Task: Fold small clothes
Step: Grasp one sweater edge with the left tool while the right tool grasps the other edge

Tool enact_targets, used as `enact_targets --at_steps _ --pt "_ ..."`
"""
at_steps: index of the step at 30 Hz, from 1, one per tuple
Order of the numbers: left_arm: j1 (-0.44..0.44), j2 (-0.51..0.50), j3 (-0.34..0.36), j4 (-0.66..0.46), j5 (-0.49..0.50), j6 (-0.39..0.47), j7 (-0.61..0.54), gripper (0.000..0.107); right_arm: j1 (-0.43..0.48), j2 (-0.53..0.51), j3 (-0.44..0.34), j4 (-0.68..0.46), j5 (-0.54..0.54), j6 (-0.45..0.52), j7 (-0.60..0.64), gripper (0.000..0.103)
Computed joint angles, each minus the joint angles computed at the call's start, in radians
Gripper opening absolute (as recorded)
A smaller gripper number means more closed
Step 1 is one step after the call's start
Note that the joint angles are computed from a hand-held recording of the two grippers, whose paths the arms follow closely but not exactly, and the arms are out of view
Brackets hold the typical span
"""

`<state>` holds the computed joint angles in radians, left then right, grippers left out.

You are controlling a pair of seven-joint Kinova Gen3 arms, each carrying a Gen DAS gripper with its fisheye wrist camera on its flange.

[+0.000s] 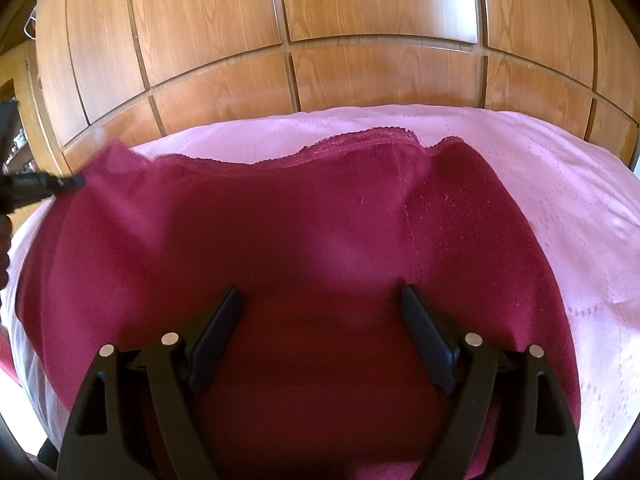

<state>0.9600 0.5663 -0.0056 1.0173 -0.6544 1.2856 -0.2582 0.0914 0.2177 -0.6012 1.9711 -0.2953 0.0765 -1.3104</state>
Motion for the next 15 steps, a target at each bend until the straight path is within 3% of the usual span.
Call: enact_targets --at_steps 2,4,6,9,13,15 --pt "-0.045 0.048 0.041 -0.037 0.052 0.047 -0.034 0.006 0.015 0.001 -0.016 0.001 -0.001 -0.003 0.004 0.083" --pt "-0.022 0.058 0.013 -0.026 0.058 0.05 -0.021 0.007 0.013 -0.001 -0.013 0.002 0.001 -0.002 0.001 0.083" --pt "0.011 0.086 -0.008 -0.074 0.036 0.106 -0.043 0.007 -0.001 -0.003 0.004 -0.011 0.002 0.024 -0.002 0.083" --pt "0.03 0.116 -0.016 -0.142 0.022 0.189 -0.05 0.011 -0.067 -0.013 0.092 -0.07 -0.004 0.142 0.004 0.082" --pt "0.104 0.089 -0.069 -0.126 -0.047 0.17 0.051 0.011 -0.016 -0.002 0.074 -0.163 -0.038 0.305 0.026 0.082" --pt "0.129 0.072 -0.068 -0.103 -0.101 0.131 0.057 0.011 -0.025 -0.015 0.121 -0.21 -0.084 0.383 0.047 0.082"
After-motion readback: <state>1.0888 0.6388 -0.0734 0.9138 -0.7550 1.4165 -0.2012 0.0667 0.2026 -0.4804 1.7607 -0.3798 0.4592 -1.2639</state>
